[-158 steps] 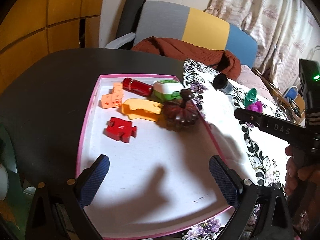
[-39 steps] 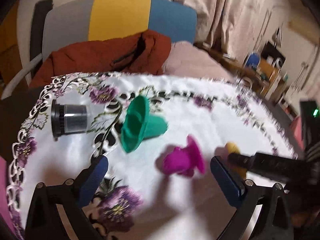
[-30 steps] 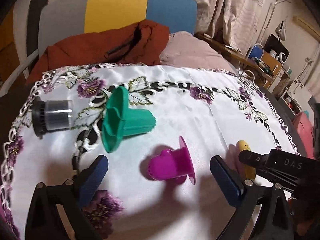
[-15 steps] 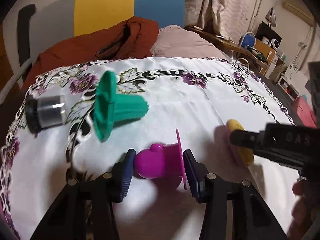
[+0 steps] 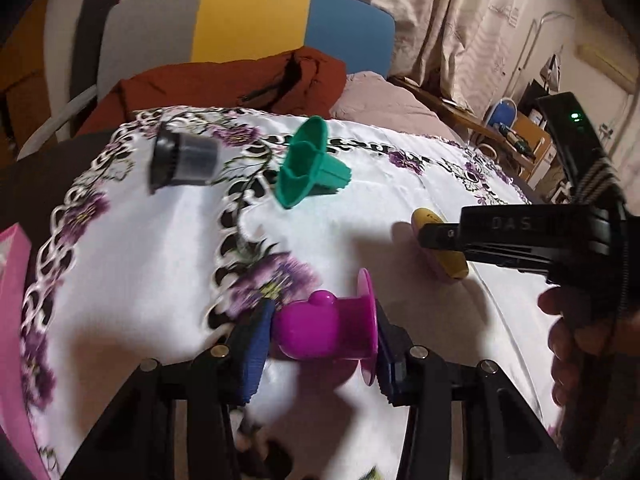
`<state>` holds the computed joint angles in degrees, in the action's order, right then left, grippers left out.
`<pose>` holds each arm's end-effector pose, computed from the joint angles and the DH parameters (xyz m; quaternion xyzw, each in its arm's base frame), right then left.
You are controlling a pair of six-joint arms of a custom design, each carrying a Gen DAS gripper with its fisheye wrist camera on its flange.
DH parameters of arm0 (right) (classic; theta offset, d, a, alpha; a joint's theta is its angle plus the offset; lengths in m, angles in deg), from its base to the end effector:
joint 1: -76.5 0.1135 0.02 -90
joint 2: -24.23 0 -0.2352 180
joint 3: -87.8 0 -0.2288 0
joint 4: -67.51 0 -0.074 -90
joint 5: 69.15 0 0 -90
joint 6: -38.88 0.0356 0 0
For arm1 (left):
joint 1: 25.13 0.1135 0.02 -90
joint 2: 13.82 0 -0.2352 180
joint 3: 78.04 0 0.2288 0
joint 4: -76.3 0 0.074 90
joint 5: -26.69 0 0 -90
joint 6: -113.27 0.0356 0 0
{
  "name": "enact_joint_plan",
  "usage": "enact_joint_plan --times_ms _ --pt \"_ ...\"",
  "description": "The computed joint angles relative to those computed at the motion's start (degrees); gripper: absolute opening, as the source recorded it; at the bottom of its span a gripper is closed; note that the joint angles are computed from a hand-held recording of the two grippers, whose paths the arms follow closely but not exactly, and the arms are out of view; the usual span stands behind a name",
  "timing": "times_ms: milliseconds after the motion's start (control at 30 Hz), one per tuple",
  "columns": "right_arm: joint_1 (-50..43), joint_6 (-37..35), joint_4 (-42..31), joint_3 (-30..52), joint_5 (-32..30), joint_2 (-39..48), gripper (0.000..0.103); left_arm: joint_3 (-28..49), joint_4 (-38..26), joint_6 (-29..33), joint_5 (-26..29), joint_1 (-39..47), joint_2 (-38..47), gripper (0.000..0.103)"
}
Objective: Organize rigid objects
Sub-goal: 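Carry the magenta cup into the tray and open the left gripper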
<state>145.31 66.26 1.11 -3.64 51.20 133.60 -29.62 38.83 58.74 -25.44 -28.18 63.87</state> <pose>0.1313 0.2890 0.1495 0.4026 0.8768 0.0376 0.2600 0.2083 -0.0330 0.1376 0.3674 0.8530 -0.2520 0.2718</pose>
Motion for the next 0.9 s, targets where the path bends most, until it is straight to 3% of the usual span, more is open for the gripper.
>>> enact_joint_plan --times_ms 567,900 --pt "0.1 -11.6 -4.6 17.0 0.0 10.9 0.045 7.9 -17.9 17.5 7.8 19.9 6.2 0.046" --pt "0.2 -19.0 -3.1 24.5 0.6 15.6 0.045 19.7 -35.4 33.3 11.7 32.7 12.4 0.046"
